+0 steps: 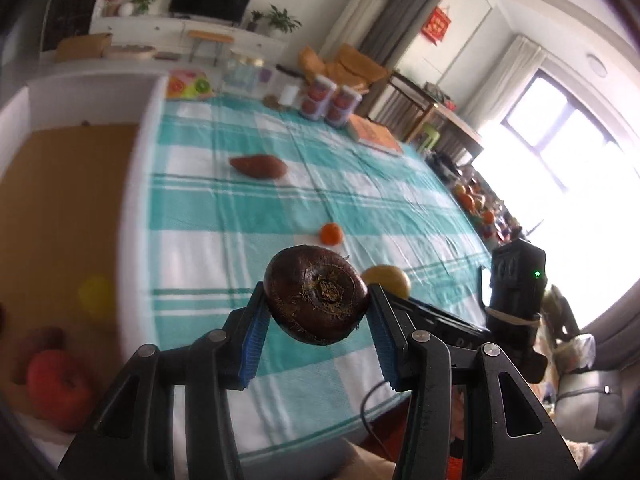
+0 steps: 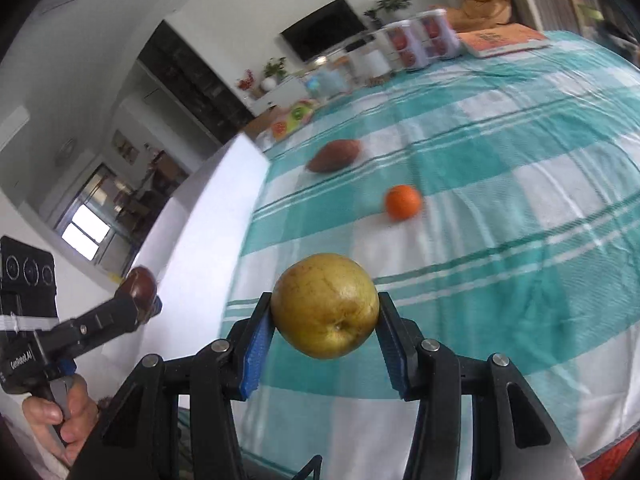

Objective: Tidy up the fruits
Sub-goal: 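Carry the brown fruit with the left tool while the right tool carries the pear into the box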

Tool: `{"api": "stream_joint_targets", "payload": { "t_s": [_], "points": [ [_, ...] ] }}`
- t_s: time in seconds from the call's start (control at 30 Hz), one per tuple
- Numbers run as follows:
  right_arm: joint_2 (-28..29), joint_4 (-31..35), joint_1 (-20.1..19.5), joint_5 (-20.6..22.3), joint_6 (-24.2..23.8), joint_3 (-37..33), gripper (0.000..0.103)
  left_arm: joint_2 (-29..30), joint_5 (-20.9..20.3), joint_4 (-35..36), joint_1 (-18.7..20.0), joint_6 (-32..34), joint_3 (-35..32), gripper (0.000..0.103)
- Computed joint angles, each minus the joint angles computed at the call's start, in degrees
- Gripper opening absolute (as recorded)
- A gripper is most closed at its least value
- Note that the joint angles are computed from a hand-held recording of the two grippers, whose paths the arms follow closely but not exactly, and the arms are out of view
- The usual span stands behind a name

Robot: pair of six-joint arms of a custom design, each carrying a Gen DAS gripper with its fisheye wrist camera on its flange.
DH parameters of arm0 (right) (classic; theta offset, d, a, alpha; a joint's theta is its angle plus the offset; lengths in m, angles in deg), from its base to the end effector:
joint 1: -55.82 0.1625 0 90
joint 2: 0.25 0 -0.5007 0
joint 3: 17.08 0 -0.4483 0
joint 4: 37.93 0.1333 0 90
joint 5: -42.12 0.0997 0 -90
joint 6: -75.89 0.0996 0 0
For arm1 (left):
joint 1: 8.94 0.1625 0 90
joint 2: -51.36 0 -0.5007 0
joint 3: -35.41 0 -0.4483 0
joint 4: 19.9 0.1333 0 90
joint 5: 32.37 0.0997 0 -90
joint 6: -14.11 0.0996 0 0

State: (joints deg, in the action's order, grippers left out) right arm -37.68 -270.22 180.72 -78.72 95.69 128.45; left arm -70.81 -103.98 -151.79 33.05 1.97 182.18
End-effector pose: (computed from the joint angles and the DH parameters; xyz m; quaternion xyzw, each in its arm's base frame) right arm 0.2899 -0.2719 0.0260 0.0436 -0.9237 0.3685 0.0955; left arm -0.0862 -0.2993 0.3391 0.2777 0.9359 -0.2076 0.0624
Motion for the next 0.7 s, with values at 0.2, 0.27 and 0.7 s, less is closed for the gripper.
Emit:
{"api": "stream_joint_targets", "payload": {
  "t_s": [0.2, 0.27, 0.7],
  "points": [
    [1.47, 25.36, 5.82, 9.99, -7.73, -16.35, 0.05, -1.2, 16.78, 3.01, 9.44, -0.16, -4.59, 0.049],
    [3.3, 32.96, 6.57, 10.18, -8.82, -20.8, 0.05, 1.28, 18.84, 1.24, 14.46, 1.27, -5.42, 0.049],
    [4.43, 11.73, 7.32, -12.54, -12.24, -15.44, 0.087, 1.55, 25.37, -3.45, 7.18, 1.14, -1.52, 0.084]
  ]
}}
